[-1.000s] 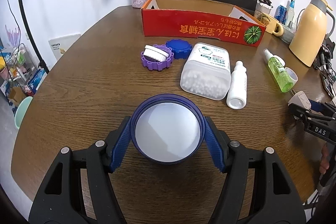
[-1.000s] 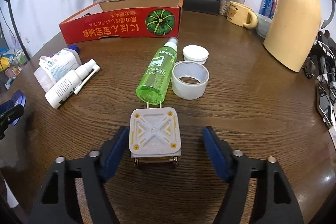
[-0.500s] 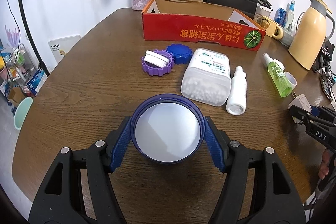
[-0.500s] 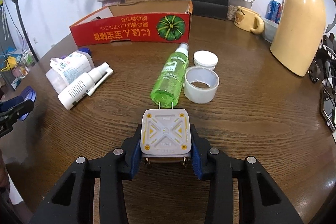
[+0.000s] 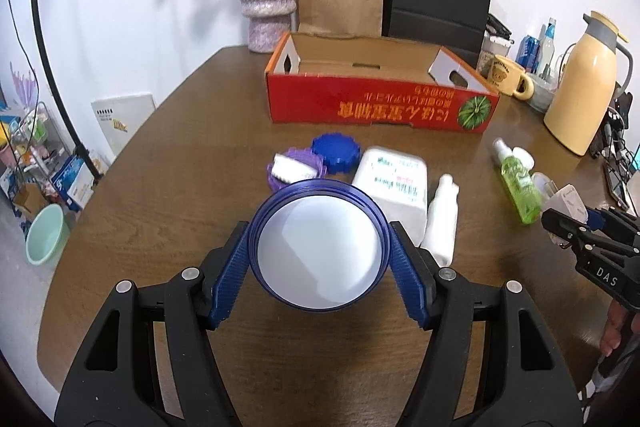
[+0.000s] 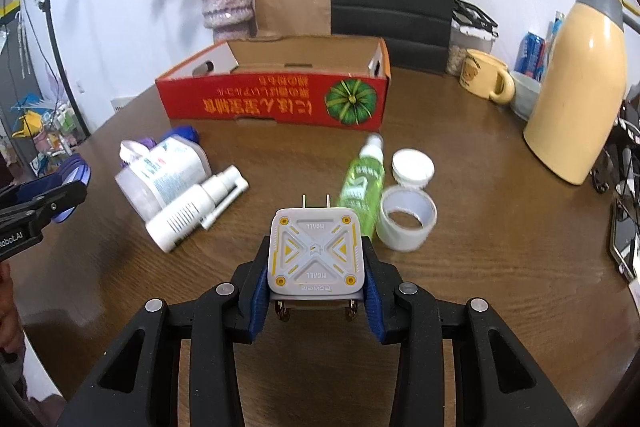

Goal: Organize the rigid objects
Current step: 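Carry the lid with the left gripper while the right gripper carries the plug over the box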

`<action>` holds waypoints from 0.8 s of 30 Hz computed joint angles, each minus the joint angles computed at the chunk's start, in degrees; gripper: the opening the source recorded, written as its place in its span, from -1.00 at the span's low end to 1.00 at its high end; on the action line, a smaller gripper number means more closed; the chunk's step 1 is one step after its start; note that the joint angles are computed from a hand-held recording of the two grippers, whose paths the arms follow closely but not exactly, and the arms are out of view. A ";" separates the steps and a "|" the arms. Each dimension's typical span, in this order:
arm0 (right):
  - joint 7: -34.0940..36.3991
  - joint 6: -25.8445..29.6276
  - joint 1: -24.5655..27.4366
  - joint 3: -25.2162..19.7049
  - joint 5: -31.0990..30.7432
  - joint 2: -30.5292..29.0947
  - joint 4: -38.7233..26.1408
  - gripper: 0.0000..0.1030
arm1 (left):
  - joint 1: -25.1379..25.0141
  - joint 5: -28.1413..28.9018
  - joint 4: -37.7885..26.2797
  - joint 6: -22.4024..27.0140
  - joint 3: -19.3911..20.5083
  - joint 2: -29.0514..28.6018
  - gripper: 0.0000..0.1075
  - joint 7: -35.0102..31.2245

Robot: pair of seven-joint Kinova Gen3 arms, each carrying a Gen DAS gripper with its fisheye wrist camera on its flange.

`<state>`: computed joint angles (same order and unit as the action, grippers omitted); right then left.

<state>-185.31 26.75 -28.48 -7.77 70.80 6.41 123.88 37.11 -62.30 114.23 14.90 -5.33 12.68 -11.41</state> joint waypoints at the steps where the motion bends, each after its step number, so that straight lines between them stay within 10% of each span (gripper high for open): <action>1: -0.05 -0.09 0.03 0.05 0.25 -0.04 -0.37 -0.17 | -0.49 0.50 -0.26 -0.28 0.35 -0.12 0.17 -0.72; 24: 6.56 -2.17 -0.11 3.90 0.62 5.81 -13.84 -0.17 | 0.74 13.04 -13.60 -0.76 -3.68 4.99 0.17 -15.27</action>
<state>-178.75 24.58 -28.58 -3.87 71.42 12.22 110.04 37.86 -49.25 100.63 14.14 -9.01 17.67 -26.68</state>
